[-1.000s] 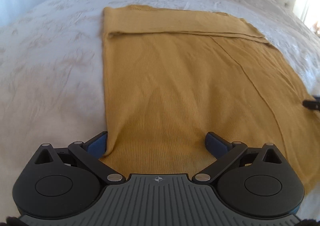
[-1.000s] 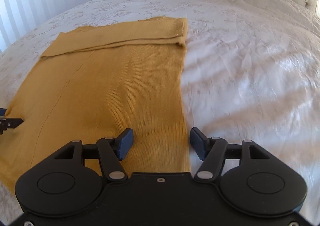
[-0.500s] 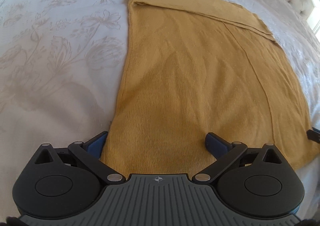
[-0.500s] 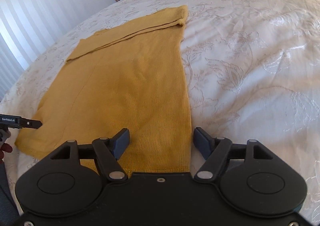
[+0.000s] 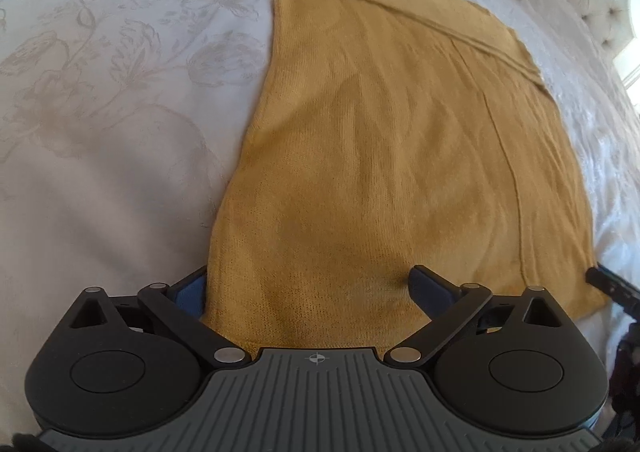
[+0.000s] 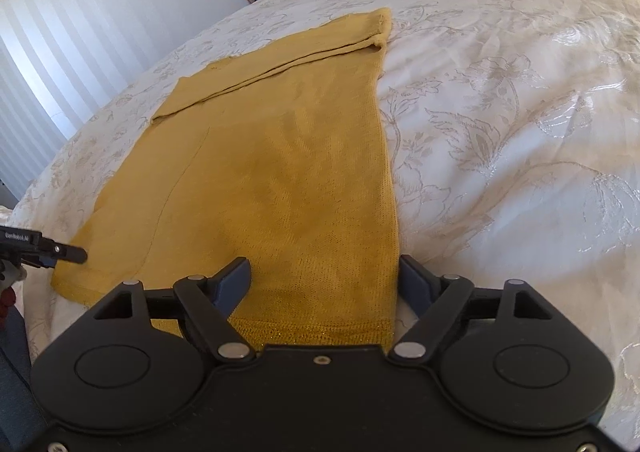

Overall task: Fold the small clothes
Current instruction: 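Move both open grippers to the sweater hem, positioning for a grasp, then grasp the sweater hem with the left gripper while the right gripper grasps the hem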

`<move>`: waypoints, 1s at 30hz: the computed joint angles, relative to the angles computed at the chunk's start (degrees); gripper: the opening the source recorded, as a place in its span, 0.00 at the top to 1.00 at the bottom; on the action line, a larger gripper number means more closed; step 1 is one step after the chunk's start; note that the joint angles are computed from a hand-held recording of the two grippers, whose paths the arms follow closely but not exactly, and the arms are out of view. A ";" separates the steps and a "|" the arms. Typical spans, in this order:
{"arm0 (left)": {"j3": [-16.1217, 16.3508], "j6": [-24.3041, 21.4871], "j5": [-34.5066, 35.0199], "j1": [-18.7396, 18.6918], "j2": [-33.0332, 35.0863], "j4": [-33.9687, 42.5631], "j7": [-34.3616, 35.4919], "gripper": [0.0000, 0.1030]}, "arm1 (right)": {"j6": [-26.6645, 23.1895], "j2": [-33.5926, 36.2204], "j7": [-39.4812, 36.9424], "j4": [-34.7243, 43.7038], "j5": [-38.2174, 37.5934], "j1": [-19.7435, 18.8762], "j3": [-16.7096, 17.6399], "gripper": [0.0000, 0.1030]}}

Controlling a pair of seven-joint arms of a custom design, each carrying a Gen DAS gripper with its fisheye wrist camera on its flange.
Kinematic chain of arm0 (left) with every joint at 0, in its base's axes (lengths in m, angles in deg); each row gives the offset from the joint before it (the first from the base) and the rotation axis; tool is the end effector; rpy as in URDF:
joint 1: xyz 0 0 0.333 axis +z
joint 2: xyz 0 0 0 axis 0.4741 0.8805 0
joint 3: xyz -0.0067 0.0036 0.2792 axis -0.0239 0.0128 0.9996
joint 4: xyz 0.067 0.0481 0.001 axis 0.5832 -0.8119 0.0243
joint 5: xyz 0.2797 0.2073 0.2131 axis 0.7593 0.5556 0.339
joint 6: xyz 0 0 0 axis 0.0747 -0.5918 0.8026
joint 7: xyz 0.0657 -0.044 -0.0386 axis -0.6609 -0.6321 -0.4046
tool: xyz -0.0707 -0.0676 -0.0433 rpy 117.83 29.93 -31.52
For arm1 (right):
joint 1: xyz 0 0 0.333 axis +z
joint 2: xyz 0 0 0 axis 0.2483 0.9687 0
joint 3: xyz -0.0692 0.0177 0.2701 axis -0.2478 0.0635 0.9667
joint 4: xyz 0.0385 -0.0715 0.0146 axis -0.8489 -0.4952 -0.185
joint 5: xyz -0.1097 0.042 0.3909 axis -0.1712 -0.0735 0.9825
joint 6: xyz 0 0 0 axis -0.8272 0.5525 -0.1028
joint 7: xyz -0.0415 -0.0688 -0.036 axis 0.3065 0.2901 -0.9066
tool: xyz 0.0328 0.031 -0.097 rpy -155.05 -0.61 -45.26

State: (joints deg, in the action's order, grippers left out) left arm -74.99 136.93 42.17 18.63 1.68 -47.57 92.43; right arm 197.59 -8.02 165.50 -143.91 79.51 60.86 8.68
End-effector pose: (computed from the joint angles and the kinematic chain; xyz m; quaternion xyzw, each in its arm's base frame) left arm 0.5623 -0.2090 0.4366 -0.6330 0.7338 -0.2424 0.0452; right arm 0.4674 0.0514 0.3856 -0.5879 0.6948 -0.1264 0.3945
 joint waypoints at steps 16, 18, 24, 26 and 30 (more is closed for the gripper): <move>-0.20 -0.38 3.90 0.11 0.15 0.57 -1.55 0.25 | 0.73 1.15 -1.02 0.39 -1.26 1.59 -0.87 0.09; -0.26 0.03 2.66 -0.10 0.06 0.28 0.67 0.31 | 0.98 1.09 -1.42 0.46 -1.30 2.70 -1.94 0.07; -0.06 2.19 0.35 -0.09 -0.32 -0.71 0.63 0.63 | 2.05 0.47 -1.95 0.53 -2.13 7.19 -6.38 0.00; -0.05 2.50 0.74 -0.09 -0.34 -0.79 0.27 0.68 | 2.35 -0.15 -1.68 0.22 -2.72 7.94 -7.38 0.00; -0.07 2.86 -1.16 -0.18 -0.62 -1.09 2.49 0.78 | 3.27 -3.58 -0.90 -0.54 -3.62 12.56 -13.20 0.00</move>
State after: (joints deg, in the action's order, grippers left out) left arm -75.05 139.79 41.01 18.45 1.06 -48.67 94.92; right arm 200.86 -11.60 164.60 -144.45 75.89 73.42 -4.53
